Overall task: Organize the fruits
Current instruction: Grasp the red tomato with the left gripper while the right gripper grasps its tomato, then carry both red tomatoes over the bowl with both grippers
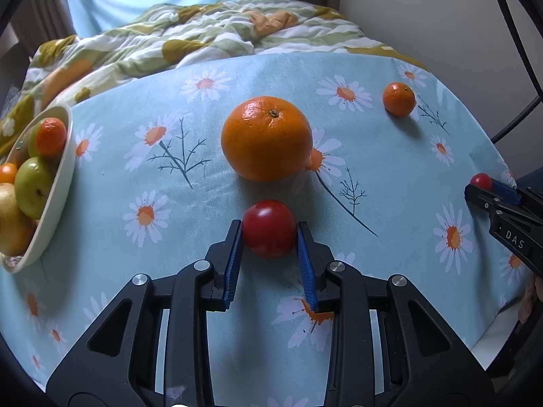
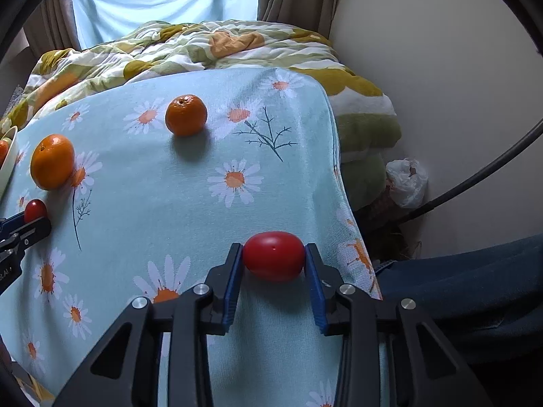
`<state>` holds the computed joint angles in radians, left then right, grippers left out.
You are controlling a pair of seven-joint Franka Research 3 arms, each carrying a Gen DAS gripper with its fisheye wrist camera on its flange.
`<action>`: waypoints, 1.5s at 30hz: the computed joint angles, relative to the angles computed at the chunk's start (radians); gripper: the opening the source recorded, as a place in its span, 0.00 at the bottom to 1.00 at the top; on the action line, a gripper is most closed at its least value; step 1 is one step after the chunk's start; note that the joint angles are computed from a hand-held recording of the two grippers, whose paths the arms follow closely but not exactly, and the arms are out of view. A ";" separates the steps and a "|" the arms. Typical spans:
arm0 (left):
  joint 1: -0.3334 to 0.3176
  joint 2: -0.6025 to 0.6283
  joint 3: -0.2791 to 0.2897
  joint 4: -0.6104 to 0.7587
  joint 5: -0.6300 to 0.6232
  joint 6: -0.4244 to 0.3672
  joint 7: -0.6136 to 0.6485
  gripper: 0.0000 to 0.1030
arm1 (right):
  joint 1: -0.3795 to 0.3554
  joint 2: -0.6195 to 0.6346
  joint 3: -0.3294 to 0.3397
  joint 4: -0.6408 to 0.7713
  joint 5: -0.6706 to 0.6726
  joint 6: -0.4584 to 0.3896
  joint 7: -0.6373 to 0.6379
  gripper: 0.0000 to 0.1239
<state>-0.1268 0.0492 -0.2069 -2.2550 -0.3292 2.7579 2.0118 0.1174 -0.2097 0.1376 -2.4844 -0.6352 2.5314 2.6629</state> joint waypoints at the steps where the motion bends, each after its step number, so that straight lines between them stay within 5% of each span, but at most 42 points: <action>1: 0.000 -0.004 0.000 -0.003 -0.001 0.000 -0.001 0.36 | 0.001 -0.002 -0.001 -0.002 0.001 0.009 0.001 0.27; 20: -0.054 -0.191 0.093 -0.063 -0.090 -0.011 0.031 0.36 | -0.004 -0.089 0.051 0.007 0.058 0.089 -0.108 0.26; 31: -0.058 -0.256 0.192 -0.033 -0.177 -0.031 0.111 0.36 | 0.048 -0.001 0.078 0.164 0.117 0.138 -0.213 0.26; 45: 0.128 -0.100 0.231 0.196 -0.291 -0.175 0.340 0.36 | 0.253 0.311 0.023 0.573 0.057 0.035 -0.138 0.26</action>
